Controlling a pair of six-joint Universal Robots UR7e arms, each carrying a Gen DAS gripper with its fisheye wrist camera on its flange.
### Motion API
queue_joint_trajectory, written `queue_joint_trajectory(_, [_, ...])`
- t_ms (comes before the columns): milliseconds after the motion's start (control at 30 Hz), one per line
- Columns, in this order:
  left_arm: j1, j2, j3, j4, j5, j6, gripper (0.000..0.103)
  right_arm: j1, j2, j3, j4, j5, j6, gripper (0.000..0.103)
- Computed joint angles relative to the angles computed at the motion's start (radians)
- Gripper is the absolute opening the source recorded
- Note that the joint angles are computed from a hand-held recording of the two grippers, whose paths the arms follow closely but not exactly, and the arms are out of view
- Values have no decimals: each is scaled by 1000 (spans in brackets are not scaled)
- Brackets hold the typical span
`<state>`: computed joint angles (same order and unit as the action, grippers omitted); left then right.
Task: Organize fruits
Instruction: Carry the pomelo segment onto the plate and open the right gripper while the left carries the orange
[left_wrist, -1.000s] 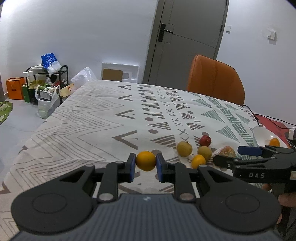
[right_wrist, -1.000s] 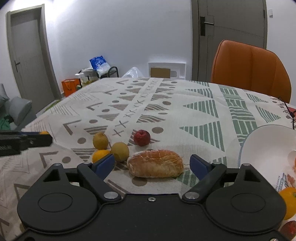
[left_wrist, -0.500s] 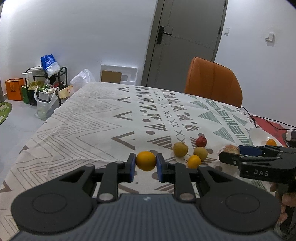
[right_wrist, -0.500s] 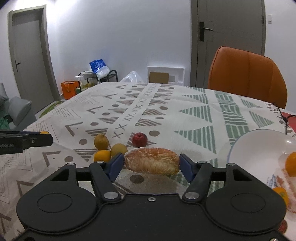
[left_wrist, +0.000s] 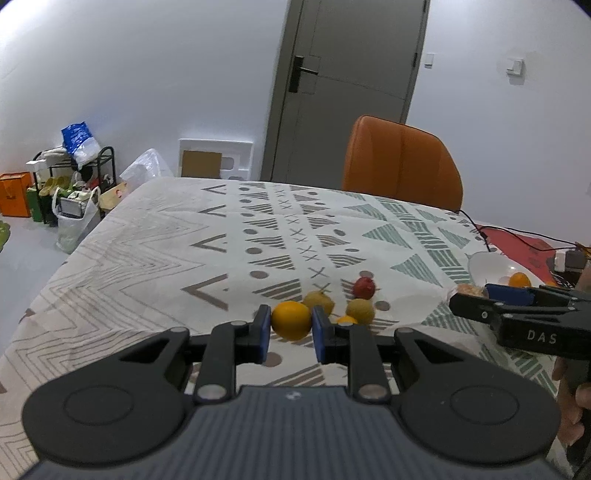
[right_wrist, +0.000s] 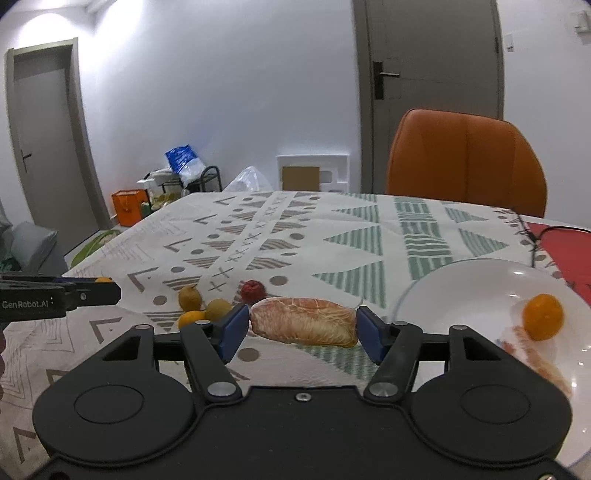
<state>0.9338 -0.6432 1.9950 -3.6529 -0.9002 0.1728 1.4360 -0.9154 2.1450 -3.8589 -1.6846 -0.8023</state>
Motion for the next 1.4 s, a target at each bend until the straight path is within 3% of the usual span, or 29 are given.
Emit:
queue_joint_trajectory(167, [-15, 14, -12, 4, -13, 10, 22, -17, -28, 21, -26, 11, 2, 60])
queue_joint_trajectory(267, [-23, 22, -20, 8, -23, 17, 22, -38, -62, 43, -9, 59, 9, 35])
queue_joint_trajectory(333, [-29, 30, -28, 11, -28, 22, 22, -39, -75, 54, -11, 70, 15, 33])
queue_joint_trajectory(400, [-34, 36, -35, 13, -36, 29, 22, -32, -67, 57, -45, 58, -21, 33])
queue_joint_trajectory(667, [-44, 45, -33, 15, -38, 27, 22, -43, -81, 66, -5, 72, -15, 35])
queue_joint_trajectory(967, [-33, 35, -29, 16, -22, 17, 22, -41, -57, 62, -46, 32, -10, 60])
queue_joint_trajectory(1400, [-31, 39, -30, 20, -22, 11, 22, -64, -101, 74, -73, 68, 54, 61])
